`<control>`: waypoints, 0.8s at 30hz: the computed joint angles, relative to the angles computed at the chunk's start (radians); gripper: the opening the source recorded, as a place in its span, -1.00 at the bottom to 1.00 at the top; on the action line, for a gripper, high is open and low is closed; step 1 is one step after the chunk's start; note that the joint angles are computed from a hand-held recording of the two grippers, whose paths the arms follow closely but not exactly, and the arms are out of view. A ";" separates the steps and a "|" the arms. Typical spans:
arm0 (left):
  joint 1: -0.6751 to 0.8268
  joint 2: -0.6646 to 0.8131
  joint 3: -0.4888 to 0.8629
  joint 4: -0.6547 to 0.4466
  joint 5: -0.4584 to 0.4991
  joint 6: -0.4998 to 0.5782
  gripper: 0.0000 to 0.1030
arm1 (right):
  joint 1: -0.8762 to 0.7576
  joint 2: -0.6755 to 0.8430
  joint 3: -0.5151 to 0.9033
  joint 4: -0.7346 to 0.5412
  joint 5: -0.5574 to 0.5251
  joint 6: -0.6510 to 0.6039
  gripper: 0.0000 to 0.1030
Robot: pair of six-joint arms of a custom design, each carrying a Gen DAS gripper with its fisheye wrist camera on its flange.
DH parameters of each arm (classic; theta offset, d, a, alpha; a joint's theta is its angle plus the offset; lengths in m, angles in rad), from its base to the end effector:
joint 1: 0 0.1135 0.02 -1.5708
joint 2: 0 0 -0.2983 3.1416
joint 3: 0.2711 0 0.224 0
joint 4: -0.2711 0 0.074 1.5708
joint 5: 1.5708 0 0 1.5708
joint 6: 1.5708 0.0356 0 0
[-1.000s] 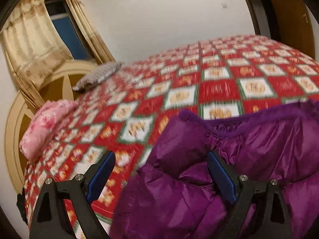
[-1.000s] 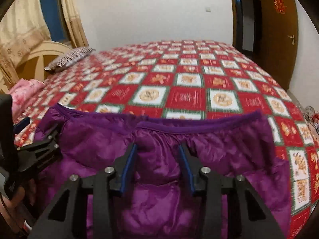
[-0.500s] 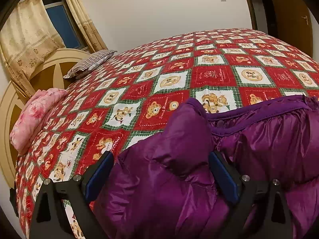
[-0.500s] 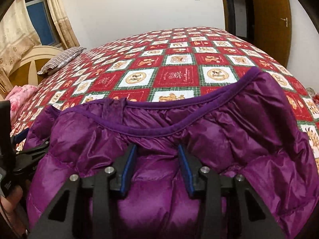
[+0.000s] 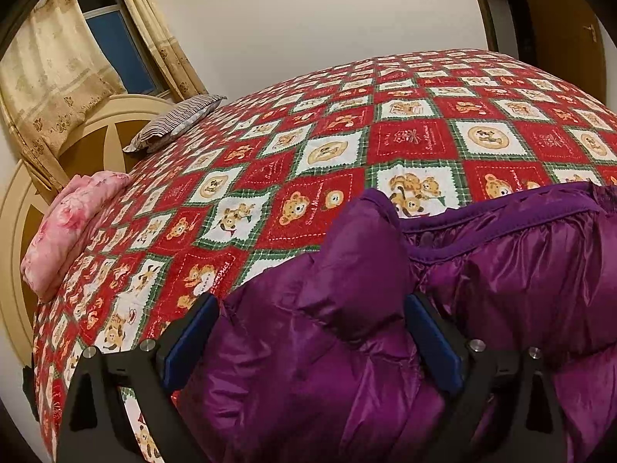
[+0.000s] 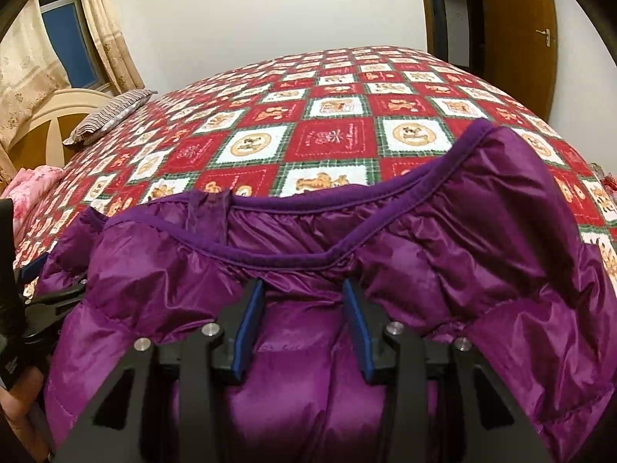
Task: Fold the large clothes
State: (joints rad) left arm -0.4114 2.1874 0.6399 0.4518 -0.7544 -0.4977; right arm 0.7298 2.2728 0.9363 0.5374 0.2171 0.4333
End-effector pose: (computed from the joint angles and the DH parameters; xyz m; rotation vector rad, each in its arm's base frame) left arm 0.2877 -0.0989 0.0536 -0.3247 2.3245 0.5832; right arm 0.3009 0.2589 0.0673 -0.2458 2.3551 0.3124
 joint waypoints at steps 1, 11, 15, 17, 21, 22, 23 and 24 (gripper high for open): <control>0.000 0.000 0.000 0.000 0.000 0.000 0.90 | 0.000 0.001 0.000 0.000 0.000 0.001 -0.14; -0.003 -0.042 0.023 -0.107 -0.008 -0.015 0.90 | 0.000 -0.003 0.003 -0.014 0.003 -0.003 -0.14; -0.066 -0.237 -0.056 -0.096 -0.022 -0.061 0.90 | -0.018 -0.120 -0.139 0.116 0.002 0.023 -0.14; -0.109 -0.296 -0.053 -0.105 -0.019 -0.051 0.90 | -0.034 -0.198 -0.211 0.162 0.044 0.021 -0.14; -0.211 -0.232 0.050 -0.148 -0.032 0.006 0.90 | -0.109 -0.227 -0.210 0.094 0.109 -0.003 -0.14; -0.228 -0.184 0.083 -0.165 -0.049 0.010 0.90 | -0.137 -0.213 -0.200 0.073 0.079 0.009 -0.14; -0.235 -0.143 0.116 -0.187 -0.048 0.007 0.90 | -0.162 -0.191 -0.193 0.057 0.056 0.021 -0.14; -0.236 -0.092 0.144 -0.208 -0.033 -0.005 0.90 | -0.175 -0.171 -0.189 0.052 0.045 0.024 -0.14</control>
